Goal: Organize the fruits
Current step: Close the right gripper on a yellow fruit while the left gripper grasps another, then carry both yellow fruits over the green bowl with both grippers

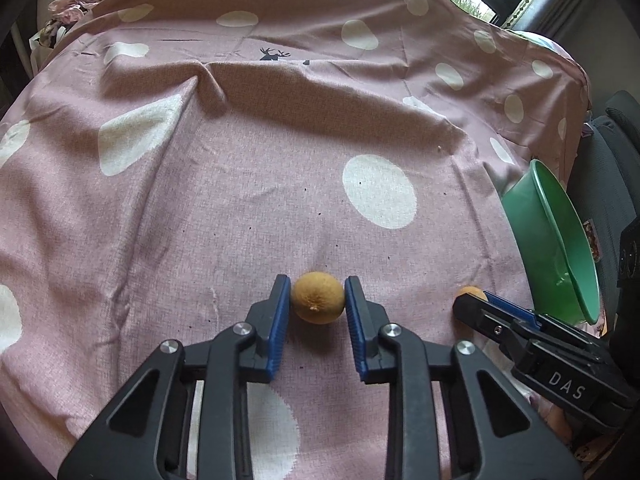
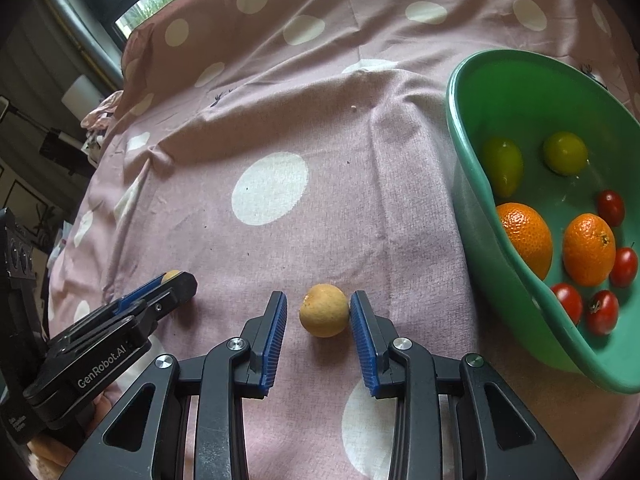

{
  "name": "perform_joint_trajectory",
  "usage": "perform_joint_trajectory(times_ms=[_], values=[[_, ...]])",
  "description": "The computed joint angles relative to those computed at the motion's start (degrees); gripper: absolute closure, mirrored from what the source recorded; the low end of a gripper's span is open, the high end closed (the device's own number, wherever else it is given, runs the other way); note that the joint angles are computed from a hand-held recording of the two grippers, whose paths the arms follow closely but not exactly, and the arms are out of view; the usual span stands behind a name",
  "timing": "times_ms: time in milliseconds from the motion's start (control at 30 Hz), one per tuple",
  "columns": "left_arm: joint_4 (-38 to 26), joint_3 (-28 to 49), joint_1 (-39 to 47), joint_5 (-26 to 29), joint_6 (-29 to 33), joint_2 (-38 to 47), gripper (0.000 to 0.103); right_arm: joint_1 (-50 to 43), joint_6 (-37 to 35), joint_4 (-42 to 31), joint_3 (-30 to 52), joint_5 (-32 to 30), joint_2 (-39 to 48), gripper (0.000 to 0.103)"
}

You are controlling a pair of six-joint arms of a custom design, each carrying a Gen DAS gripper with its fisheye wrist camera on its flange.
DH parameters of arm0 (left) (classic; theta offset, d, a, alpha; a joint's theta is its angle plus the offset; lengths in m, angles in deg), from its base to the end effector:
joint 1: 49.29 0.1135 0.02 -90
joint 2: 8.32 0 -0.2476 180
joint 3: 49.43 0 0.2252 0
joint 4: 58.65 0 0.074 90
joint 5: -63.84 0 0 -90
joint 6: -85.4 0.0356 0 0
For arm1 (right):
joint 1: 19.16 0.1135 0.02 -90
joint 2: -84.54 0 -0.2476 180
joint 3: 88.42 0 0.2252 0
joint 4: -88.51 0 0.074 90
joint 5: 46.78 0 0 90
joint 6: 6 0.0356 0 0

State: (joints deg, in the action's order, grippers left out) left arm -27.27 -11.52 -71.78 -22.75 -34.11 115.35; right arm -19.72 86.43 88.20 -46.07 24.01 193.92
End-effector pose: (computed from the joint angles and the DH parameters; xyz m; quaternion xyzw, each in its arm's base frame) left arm 0.2188 -0.0929 0.0059 -0.0492 0.9504 -0.1595 0.2624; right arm 0.2316 0.0095 0.0404 -0.0075 0.9673 0.1667 0.1910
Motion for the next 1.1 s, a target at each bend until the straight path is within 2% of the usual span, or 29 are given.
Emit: perform_joint_trajectory(times_ms=[267,600,767,1100], values=[[-0.06,-0.6,-0.86,-0.42,-0.61,-0.63,0.076,1.13,0.28,0.64,0.11,0.91,1.15,0.075],[0.82,-4.04,-2.95,-4.24,-0.86,-4.95,0.076,1.3,-0.09,0.65,-0.04,0.71,0.77,0.076],[2.11,-7.04,-3.61,-5.37,-1.14,-8.68,0.076,1.47,-0.33,1.03,-1.2,0.31,-1.17,0.076],[0.0,-10.81,-6.22,-10.25,-1.78,-16.96,0.076,0.49,-0.88,0.42,-3.8,-1.68,-7.82,0.076]])
